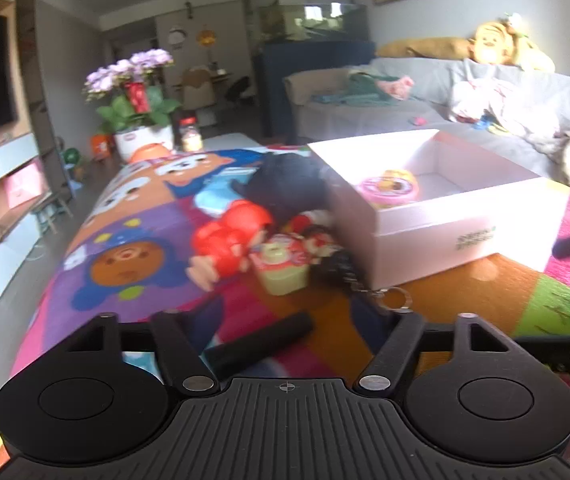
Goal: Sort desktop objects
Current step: 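Drop the pumpkin into the white box with the right gripper while the left gripper places the cup inside, then grasp the black keychain figure with the left gripper and lift it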
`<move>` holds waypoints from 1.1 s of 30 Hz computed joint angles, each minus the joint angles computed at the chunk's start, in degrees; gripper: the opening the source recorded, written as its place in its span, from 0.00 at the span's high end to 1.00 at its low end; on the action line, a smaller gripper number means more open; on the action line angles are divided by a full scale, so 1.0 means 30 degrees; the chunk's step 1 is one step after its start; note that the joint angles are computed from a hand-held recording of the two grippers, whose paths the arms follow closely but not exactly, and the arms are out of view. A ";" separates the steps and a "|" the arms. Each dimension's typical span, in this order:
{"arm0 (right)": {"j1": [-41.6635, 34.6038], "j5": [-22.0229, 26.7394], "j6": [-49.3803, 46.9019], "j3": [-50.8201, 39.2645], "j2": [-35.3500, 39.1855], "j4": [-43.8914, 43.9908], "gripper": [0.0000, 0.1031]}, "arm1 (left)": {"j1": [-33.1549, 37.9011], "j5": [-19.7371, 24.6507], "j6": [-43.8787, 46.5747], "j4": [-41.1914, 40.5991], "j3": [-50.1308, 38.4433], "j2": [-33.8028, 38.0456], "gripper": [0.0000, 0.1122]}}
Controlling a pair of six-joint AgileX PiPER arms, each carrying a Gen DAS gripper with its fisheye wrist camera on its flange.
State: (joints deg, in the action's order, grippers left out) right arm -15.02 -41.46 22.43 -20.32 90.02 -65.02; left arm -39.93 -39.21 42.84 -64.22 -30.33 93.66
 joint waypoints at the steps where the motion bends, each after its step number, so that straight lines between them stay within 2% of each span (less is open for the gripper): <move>1: -0.0047 -0.0198 0.0075 0.0020 0.0127 0.0177 0.00 | -0.0073 0.0169 0.0048 0.0144 -0.0203 0.0142 0.47; 4: 0.0093 0.0426 0.1226 -0.0547 0.0389 0.0111 0.00 | -0.0035 0.0318 0.0016 0.0557 -0.1276 0.1150 0.48; 10: -0.0729 -0.0226 0.1866 -0.0504 0.0648 -0.0017 0.00 | 0.1488 0.1664 0.0668 0.0252 -0.4145 0.3015 0.52; 14: -0.1157 -0.0646 0.2134 -0.0550 0.0825 -0.0355 0.00 | 0.1350 0.0417 0.2975 -0.1699 -0.4699 0.3736 0.50; 16: -0.1439 -0.0891 0.2406 -0.0687 0.1034 -0.0771 0.00 | 0.1208 -0.0424 0.3230 -0.2540 -0.4544 0.3669 0.53; 20: -0.1386 -0.0618 0.3216 -0.0940 0.1082 -0.1208 0.00 | 0.1948 0.1822 0.0993 0.1087 -0.3597 0.2826 0.51; 27: -0.1276 -0.0510 0.3140 -0.0932 0.1090 -0.0771 0.00 | 0.1768 0.1784 0.2584 0.0808 -0.5047 0.4548 0.55; 29: -0.1229 -0.0357 0.3563 -0.1073 0.1060 -0.1061 0.00 | 0.1822 0.1887 0.2879 0.0746 -0.5017 0.4437 0.66; 30: -0.1231 -0.0316 0.3670 -0.1102 0.1074 -0.1090 0.00 | 0.1691 0.1769 0.3263 0.0302 -0.4914 0.4275 0.67; 31: -0.1250 -0.0312 0.3790 -0.1159 0.1108 -0.1146 0.00 | 0.1411 0.1378 0.3587 -0.0133 -0.4687 0.4091 0.80; 33: -0.1326 -0.0362 0.4036 -0.1239 0.1165 -0.1305 0.00 | 0.0846 0.0790 0.3612 -0.0387 -0.3864 0.3468 0.80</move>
